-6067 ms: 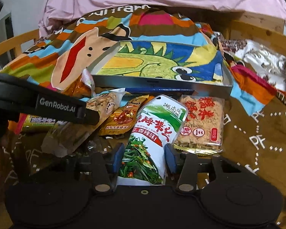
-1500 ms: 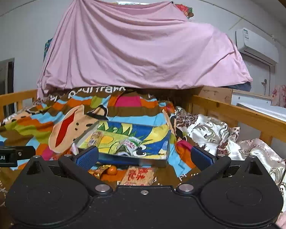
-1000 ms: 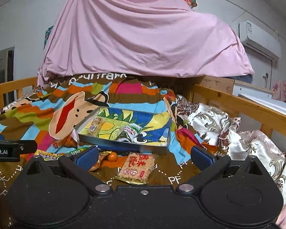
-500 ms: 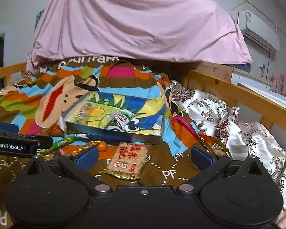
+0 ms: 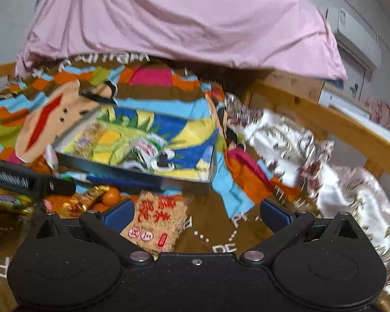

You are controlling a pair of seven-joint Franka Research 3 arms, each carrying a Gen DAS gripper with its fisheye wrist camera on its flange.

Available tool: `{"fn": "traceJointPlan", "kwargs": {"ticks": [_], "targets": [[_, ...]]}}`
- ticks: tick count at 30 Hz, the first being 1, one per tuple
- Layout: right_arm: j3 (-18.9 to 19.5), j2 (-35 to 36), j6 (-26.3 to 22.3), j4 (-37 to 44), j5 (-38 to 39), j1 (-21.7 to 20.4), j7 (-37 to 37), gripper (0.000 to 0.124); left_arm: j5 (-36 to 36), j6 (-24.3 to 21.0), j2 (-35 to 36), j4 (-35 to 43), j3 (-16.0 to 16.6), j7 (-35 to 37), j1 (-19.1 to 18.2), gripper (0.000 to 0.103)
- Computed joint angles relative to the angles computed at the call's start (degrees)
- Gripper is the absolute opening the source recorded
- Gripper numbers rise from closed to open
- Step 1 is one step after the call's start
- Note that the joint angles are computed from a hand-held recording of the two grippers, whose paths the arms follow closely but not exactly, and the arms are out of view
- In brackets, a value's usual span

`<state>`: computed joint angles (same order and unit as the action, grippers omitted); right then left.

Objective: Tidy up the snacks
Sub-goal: 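Grasp the gold snack bag with the left tool while the right tool grasps the rice-cracker packet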

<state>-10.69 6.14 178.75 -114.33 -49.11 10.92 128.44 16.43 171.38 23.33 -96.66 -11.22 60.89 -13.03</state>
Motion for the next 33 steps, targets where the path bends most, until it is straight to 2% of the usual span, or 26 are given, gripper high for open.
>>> {"fn": "traceJointPlan", "kwargs": {"ticks": [2,5,6,9,11,13,18,21,22,25,27,28,33], "targets": [[1.0,1.7,-1.7,0.9,3.3,-0.2,-1.2,0.102,-3.9,-0.7,2.1,2.2,-4.3,3.6,3.4,0.103],[8.6,3.5,-2.1,0.6,22.6,-5.0,-15.7,0.102,-8.5,-1.9,5.0,5.3,-9.6,10.6,7.2,0.103],[9.3,4.1,-2.2,0.9,25.0,-5.2,-17.6,0.102,-9.8,-2.0,5.9,6.1,-10.8,12.7,8.1,0.103],[4.0,5.9,-2.2,2.1,21.0,0.3,-15.7,0.102,-13.7,-5.1,9.0,9.5,-14.0,18.5,10.0,0.102],[1.6,7.0,-2.8,3.0,20.6,3.0,-15.3,0.102,-15.8,-8.9,10.7,12.2,-13.9,20.3,9.8,0.102],[3.4,7.9,-4.1,3.5,25.6,2.2,-19.2,0.102,-18.2,-11.2,11.0,12.9,-13.3,20.5,9.5,0.102],[0.7,10.8,-5.5,6.2,29.3,5.9,-21.1,0.102,-23.3,-11.9,11.5,13.7,-12.1,21.2,9.0,0.101],[-0.8,12.1,-6.4,7.6,31.1,7.6,-21.2,0.102,-22.9,-15.3,12.9,17.1,-9.6,19.2,6.6,0.096],[-1.9,12.5,-6.7,7.9,30.7,8.5,-20.6,0.102,-22.4,-15.9,13.2,17.9,-8.7,18.3,5.7,0.096],[-4.3,13.7,-8.3,9.1,29.3,10.5,-18.4,0.102,-21.5,-16.3,14.0,19.4,-8.0,18.1,4.5,0.087],[-5.5,14.5,-9.0,9.8,28.5,11.3,-16.3,0.102,-18.8,-18.1,14.4,21.0,-5.8,17.0,2.6,0.072],[-6.3,14.9,-8.9,10.1,27.6,12.0,-14.8,0.102,-17.8,-19.0,14.6,21.6,-4.9,16.2,1.8,0.070],[-10.7,15.5,-7.3,10.1,21.0,15.8,-8.8,0.092,-15.1,-16.9,14.3,20.2,-3.8,15.3,1.0,0.069]]}}
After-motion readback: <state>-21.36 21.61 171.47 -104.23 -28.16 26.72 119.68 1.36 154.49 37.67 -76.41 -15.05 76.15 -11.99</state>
